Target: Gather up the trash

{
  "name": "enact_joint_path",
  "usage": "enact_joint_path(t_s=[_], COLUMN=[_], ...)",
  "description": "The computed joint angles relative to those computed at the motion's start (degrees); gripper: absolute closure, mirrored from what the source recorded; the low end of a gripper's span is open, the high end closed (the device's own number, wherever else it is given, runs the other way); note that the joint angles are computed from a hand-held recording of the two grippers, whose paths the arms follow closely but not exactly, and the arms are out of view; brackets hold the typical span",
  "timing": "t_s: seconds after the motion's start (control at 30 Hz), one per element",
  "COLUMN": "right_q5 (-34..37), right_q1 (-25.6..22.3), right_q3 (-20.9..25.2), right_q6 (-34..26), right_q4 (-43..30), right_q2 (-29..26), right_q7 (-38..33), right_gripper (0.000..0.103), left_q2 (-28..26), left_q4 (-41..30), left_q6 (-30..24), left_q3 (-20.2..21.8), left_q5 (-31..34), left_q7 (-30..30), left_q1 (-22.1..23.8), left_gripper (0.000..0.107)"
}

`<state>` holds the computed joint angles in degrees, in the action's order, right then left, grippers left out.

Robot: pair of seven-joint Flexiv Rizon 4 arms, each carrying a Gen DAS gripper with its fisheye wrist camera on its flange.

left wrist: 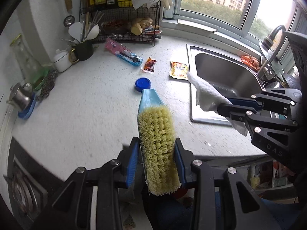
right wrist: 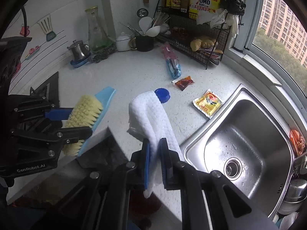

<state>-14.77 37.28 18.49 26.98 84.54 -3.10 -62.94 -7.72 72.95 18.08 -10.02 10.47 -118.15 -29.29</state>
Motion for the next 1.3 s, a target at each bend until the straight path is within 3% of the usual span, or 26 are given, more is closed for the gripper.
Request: enact_joint_path(t_s=[0.2,0.4,0.67,0.97,1.3], right_q5=[4.22,6.74,9.67,11.09,12.64], right_q1=[-1.28,-1.85,-1.77,-1.44,-0.56], right_q3=[2.14,3.67,4.77,5.96,6.17], right_q6=[0.72,-0.67,-3.55,-3.25,5.97], right_q4=[7.79,12.26,15.40,20.34,32.63], right_q2=[8.92,14.75,18.16,19.34,16.84], right_q7=[-1.19,-1.06,0.88,5.89,10.67], right_gripper=[0.094,0.094,0.093,0.093,0.093], left_q2=[2.55,3.52,4.42,5.44,1.73], left_q4=[0.47,2.00,4.96,12.60,27.04], left_q6=[-3.86,-6.45,-7.07,-1.63,14.42], left_q3=[-3.11,-5.69,-6.97,-6.60,-5.51], left_q5=[5.40,7.06,4.92,-1.22,-7.75], left_q7=[-11.40,-19.09,-22.79,-21.31,-18.71], left_q1=[-5.49,-9.04,-10.88,-10.10,-9.55], left_gripper=[0.073,0.073,0.073,0.073,0.073])
